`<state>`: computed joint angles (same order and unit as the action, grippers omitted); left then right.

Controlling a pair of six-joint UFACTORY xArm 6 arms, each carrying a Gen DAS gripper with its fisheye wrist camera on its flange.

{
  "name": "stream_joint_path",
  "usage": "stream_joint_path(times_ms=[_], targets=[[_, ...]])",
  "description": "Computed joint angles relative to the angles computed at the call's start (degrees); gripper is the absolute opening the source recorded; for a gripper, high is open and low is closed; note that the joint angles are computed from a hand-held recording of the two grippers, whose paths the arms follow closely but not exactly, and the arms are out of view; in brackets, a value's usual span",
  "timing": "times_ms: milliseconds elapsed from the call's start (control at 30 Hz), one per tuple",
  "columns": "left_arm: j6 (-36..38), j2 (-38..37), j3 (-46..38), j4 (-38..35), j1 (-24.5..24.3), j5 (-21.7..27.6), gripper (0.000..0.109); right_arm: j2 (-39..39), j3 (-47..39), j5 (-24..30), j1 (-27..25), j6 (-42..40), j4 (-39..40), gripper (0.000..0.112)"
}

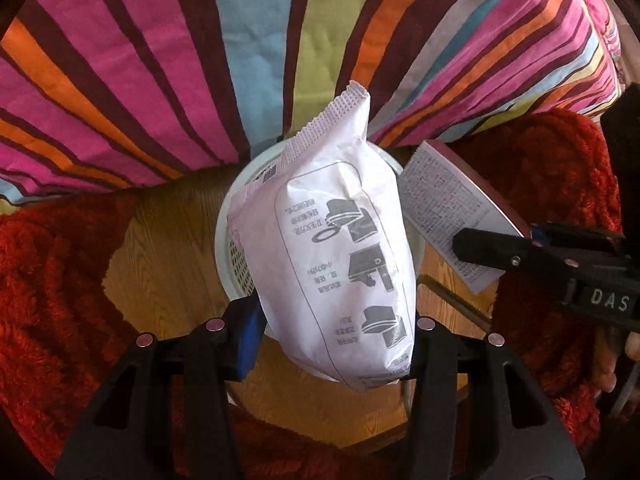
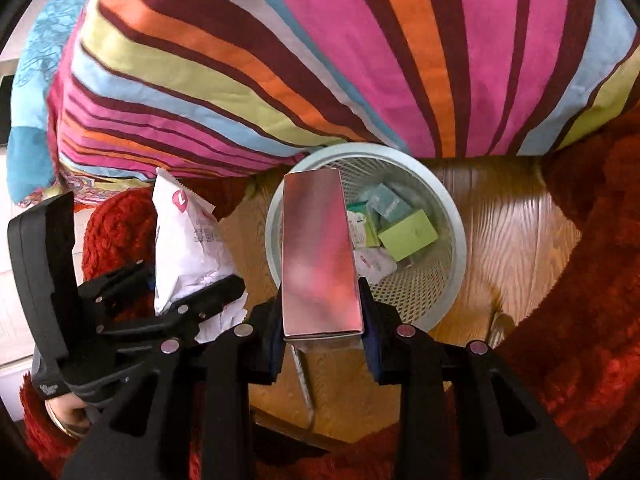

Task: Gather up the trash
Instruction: 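Open both tools above the wastebasket to drop the bag and box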

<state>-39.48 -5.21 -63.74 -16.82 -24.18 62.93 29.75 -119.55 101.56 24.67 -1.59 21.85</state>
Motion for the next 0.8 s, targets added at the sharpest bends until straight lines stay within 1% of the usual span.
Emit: stream_joint_path(times_ms=[200,367,467,667,700,767,800], targets=[[1.92,1.91,-0.74,-2.04,0.6,1.84,0.049,2.8,-1.92,2.92,-0.37,3.09,0.57,0.03],[3.07,3.43,-0.8,-3.92,1.27,2.87,0.049,4.98,-3.53,4.06,-0.57,5.17,0.63,0.03],[3.69,3.9,-0.5,-4.94,1.62,3.1,0.049,5.89,-3.94,4.39,-0.27,5.52,0.17,0.03],[4.7,5.51,-1.39,-6.42,2.4,4.56,0.049,8.59,-7.7,7.03,0.21,6.26,0.09,0.03],[4.77,5.79,-1.48,-6.72,2.55,4.86,0.05,8.99,-8.23,7.4,0.31,6.14,-0.11,0.03],[4.82,6.68,-1.93,-7.61,2.84,5.56,0.057,9.8,-9.27,8.27,0.46,6.26,-0.76,0.032],[4.69,7.09,-2.12,-7.77,2.97,5.99,0.069,10.34,-10.01,8.91,0.47,6.55,-1.15,0.034]])
